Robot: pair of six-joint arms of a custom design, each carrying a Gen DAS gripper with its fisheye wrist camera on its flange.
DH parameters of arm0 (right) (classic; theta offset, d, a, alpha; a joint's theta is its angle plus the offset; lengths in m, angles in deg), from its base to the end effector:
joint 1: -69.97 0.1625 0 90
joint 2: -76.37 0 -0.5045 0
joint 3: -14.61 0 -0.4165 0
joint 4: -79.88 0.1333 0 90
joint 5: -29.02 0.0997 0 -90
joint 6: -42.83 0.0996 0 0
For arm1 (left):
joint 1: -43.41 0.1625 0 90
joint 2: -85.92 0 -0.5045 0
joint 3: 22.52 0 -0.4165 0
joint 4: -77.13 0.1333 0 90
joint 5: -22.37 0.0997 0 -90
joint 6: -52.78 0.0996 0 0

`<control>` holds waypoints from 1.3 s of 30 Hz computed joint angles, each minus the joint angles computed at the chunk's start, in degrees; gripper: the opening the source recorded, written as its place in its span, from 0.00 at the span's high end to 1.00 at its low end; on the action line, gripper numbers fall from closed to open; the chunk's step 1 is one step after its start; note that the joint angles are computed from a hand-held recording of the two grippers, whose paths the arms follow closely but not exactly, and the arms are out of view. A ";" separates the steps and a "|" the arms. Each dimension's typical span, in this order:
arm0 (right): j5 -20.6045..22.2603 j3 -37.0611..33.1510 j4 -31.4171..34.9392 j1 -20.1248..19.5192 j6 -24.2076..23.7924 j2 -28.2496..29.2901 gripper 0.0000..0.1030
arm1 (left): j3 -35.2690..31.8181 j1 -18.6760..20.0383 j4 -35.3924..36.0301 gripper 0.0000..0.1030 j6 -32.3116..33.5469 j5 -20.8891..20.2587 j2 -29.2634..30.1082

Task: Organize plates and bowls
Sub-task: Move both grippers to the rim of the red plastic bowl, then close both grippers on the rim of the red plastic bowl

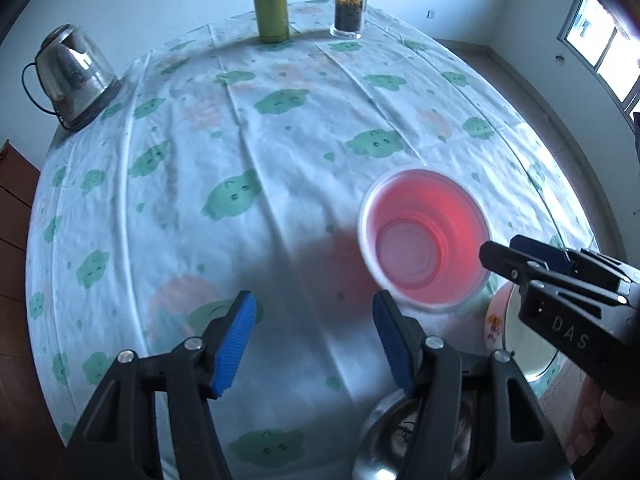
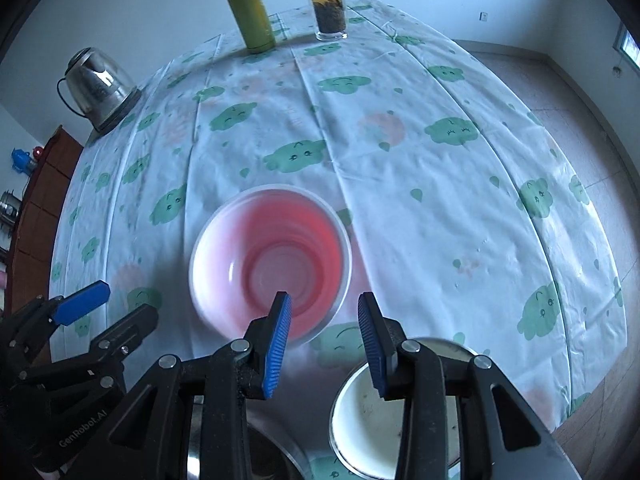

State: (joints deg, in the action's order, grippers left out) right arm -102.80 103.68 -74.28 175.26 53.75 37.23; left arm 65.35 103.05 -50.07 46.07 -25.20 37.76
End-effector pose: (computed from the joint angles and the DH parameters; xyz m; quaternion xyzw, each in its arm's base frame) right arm 0.2687 -0.7292 0.1148 -0.0088 -0.9280 0.1930 0.3187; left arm -0.2077 -0.7514 0.1944 0.1987 0.9106 -0.0956 0.3495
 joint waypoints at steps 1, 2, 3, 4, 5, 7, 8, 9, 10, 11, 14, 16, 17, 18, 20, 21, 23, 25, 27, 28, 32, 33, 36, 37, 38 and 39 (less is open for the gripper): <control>0.12 -0.27 0.30 -0.22 0.01 0.03 0.64 | -0.45 0.02 0.36 0.42 -0.14 -0.24 0.41; 0.49 -0.48 0.49 -0.44 0.00 0.01 0.64 | -0.77 0.07 0.57 0.42 -0.19 -0.32 0.82; 0.81 -0.65 0.76 -0.61 0.03 -0.02 0.64 | -1.09 0.09 0.75 0.42 -0.14 -0.09 1.25; 0.94 -0.93 1.32 -0.76 0.14 -0.01 0.64 | -1.54 0.12 1.17 0.42 -0.19 0.25 1.77; 1.17 -1.19 1.66 -0.94 0.09 0.02 0.64 | -1.78 0.15 1.50 0.44 -0.35 0.30 2.03; 1.75 -1.53 2.14 -1.30 0.08 0.05 0.64 | -2.28 0.28 1.94 0.49 -0.34 0.05 2.50; 1.88 -1.63 2.24 -1.42 0.10 0.07 0.64 | -2.64 0.32 2.43 0.51 -0.47 0.25 2.82; 1.94 -1.78 2.48 -1.54 0.11 0.12 0.64 | -2.90 0.38 2.64 0.52 -0.51 0.32 3.07; 2.26 -1.89 2.62 -1.70 0.06 0.15 0.64 | -3.10 0.44 2.62 0.52 -0.49 0.35 3.32; 2.60 -1.93 2.68 -1.85 0.00 0.16 0.64 | -3.23 0.45 2.76 0.52 -0.59 0.53 3.50; 3.17 -2.31 3.60 -2.18 0.14 0.38 0.64 | -4.10 0.73 4.07 0.52 -1.37 0.13 4.16; 3.48 -2.72 4.88 -2.35 0.32 0.59 0.68 | -4.39 0.82 4.68 0.52 -1.79 -0.07 4.43; 3.71 -2.79 5.24 -2.40 0.25 0.65 0.71 | -4.34 0.81 4.55 0.53 -1.81 -0.19 4.43; 4.10 -2.70 5.12 -2.44 -0.06 0.67 0.75 | -4.25 0.78 4.24 0.56 -1.52 -0.51 4.39; 5.13 -2.26 4.49 -2.51 -0.73 0.48 0.87 | -4.49 0.79 4.69 0.78 -1.39 -1.39 4.41; 5.74 -2.02 4.17 -2.54 -0.83 0.34 0.87 | -4.73 0.78 5.11 0.83 -1.42 -2.10 4.45; 6.25 -1.60 3.31 -2.41 -1.16 0.13 0.90 | -4.56 0.49 4.82 0.86 -0.78 -2.03 4.43; 6.45 -1.63 3.32 -2.24 -1.54 0.14 0.90 | -4.37 0.40 4.61 0.87 -0.51 -1.53 4.45; 7.01 -1.62 3.40 -2.35 -1.22 0.03 0.90 | -4.54 0.61 4.88 0.88 -0.95 -2.43 4.25; 7.11 -1.64 3.49 -2.35 -1.16 -0.02 0.90 | -4.43 0.58 4.67 0.88 -0.88 -2.63 4.05; 7.44 -1.21 3.40 -1.83 -1.27 -0.50 0.90 | -3.71 0.11 4.21 0.88 -0.84 -2.53 3.03; 7.53 -1.09 3.37 -1.71 -1.31 -0.65 0.90 | -3.55 0.04 4.07 0.88 -0.84 -2.64 2.74; 8.07 -0.68 3.68 -1.00 -1.26 -1.38 0.90 | -3.17 -0.32 4.84 0.88 -1.54 -3.06 1.58; 8.15 -0.66 3.83 -0.78 -1.34 -1.53 0.90 | -3.04 -0.44 4.94 0.88 -1.62 -3.02 1.34; 8.27 -0.55 3.94 -0.53 -1.46 -1.74 0.90 | -2.70 -0.63 4.90 0.88 -1.66 -2.97 0.90; 8.52 -0.37 4.09 -0.29 -1.42 -2.03 0.90 | -2.35 -0.83 4.90 0.88 -1.65 -2.85 0.49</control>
